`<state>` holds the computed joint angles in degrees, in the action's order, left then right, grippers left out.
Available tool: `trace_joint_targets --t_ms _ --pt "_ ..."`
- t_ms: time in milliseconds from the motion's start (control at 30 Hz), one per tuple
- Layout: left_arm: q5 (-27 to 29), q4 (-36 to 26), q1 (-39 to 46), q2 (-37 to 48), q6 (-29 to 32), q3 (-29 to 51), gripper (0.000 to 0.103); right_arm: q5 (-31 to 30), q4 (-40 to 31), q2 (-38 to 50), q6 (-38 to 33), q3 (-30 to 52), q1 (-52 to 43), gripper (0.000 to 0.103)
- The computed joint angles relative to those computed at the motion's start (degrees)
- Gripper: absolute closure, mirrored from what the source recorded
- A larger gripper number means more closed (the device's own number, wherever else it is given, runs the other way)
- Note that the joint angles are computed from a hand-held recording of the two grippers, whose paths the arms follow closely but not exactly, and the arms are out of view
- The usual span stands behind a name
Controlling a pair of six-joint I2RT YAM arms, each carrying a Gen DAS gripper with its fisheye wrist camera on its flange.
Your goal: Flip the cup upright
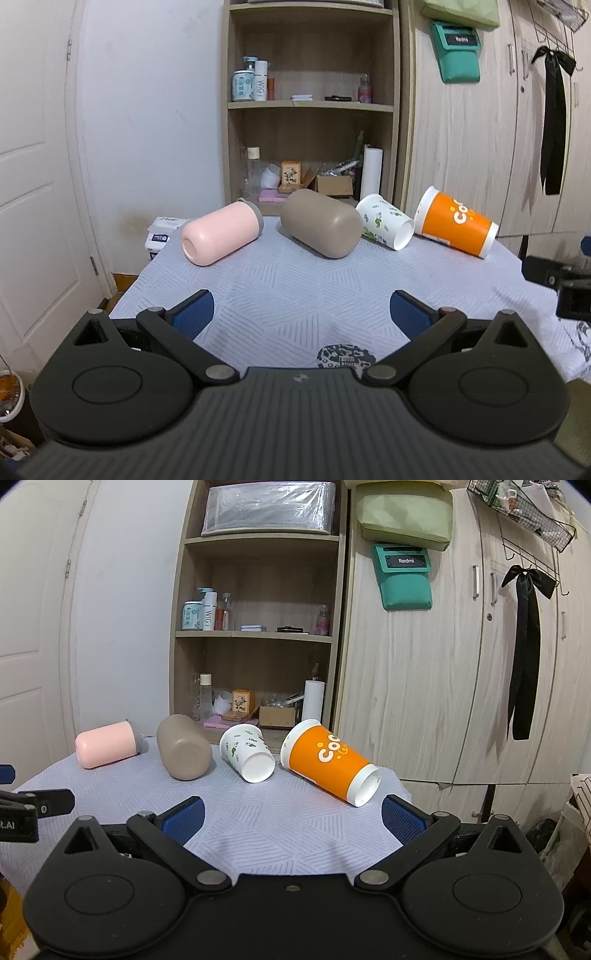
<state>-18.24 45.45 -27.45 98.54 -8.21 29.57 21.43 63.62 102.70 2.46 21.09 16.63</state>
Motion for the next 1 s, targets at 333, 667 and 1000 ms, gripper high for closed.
trace_joint_targets --t_ms 333,667,1000 --pt "-0.6 1.1 -0.3 0.0 0.2 -0.6 0.0 0.1 -0.6 0.3 -0.2 0.5 0.2 0.0" --pt "-1.9 -2.5 -1.3 -1.5 0.7 -0.2 0.0 -0.2 -0.7 0.1 1.1 0.3 -0.1 0.0" --pt "-2.2 -4.2 -1.9 -2.2 1.7 0.1 0.0 -0.5 -1.2 -0.1 1.3 0.2 -0.4 0.0"
